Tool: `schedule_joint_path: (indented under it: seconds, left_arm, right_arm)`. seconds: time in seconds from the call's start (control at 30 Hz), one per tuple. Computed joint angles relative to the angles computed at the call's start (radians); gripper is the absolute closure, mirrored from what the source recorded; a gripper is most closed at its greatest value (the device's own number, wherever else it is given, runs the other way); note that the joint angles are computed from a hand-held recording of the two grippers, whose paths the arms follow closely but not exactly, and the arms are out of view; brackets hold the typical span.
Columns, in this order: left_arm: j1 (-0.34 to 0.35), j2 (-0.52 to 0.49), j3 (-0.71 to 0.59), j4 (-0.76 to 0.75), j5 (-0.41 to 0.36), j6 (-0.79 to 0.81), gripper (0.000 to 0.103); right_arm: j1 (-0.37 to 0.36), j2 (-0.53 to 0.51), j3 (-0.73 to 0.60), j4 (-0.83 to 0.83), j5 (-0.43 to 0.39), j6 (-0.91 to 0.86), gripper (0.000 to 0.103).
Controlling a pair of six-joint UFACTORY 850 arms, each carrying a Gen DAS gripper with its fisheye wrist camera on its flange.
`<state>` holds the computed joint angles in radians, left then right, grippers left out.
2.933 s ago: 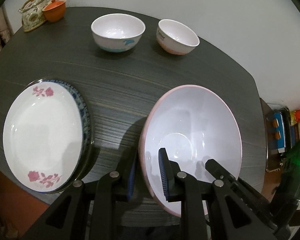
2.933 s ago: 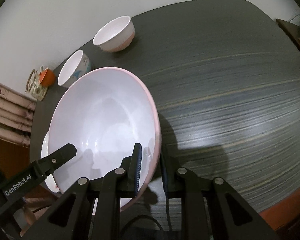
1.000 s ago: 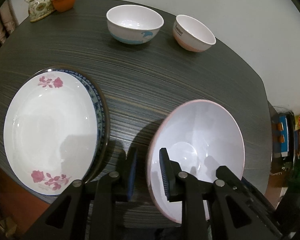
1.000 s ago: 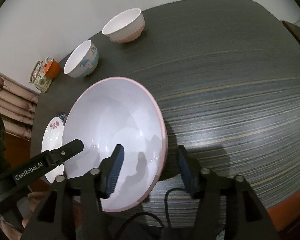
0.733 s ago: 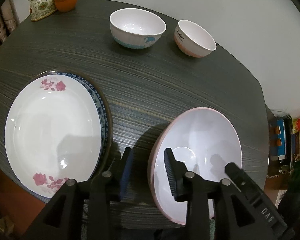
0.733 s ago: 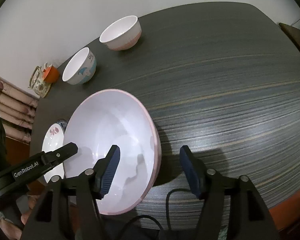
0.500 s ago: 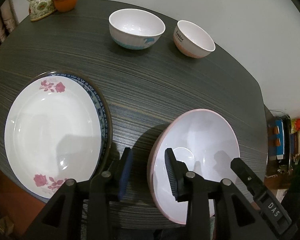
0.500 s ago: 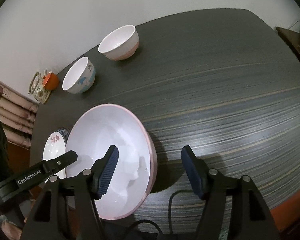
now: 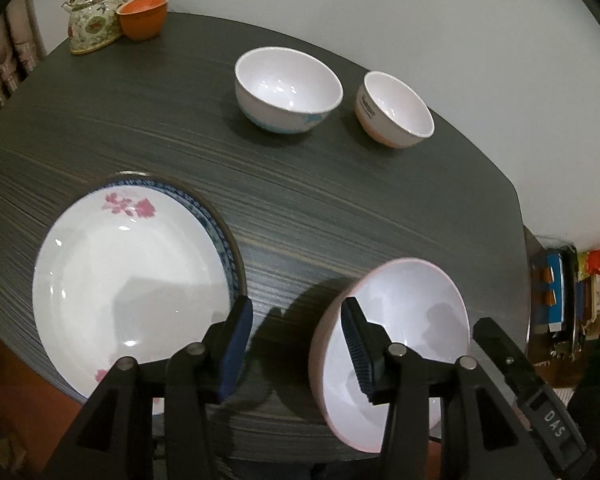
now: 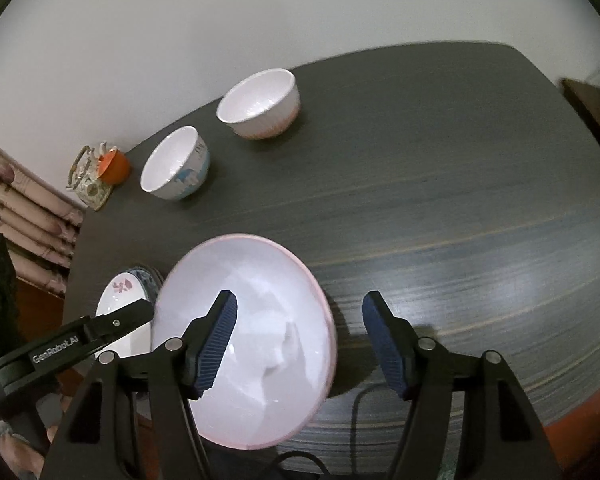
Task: Organize plates and bowls
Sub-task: 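Lower the pink bowl onto the table beside the plates and open both grippers, then move both grippers to the rim of the white bowl with printed text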
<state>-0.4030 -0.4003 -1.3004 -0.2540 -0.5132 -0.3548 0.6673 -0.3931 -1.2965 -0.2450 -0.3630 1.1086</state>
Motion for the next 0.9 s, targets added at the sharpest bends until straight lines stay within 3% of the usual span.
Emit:
schedule_joint_path:
  seconds: [0.27,0.5,0.7,0.9]
  left_arm:
    - [0.044,0.004,-0.016,0.048,0.001,-0.047,0.052]
    - [0.081,-0.017,-0.064,0.080,-0.013,-0.065,0.047]
    - [0.111,-0.073,-0.143,0.074,-0.037,-0.052,0.044]
    - [0.144,-0.159,-0.255,0.021,-0.077,-0.017,0.043]
  right_arm:
    - [-0.001,-0.033,-0.095,-0.002,-0.033,-0.080,0.040]
    - [-0.014,-0.096,-0.204,0.165,-0.045,-0.298,0.040]
    - [-0.031,-0.182,-0.330,0.295,-0.081,-0.448,0.040]
    - [-0.045,-0.294,-0.495,0.327,-0.157,-0.489,0.040]
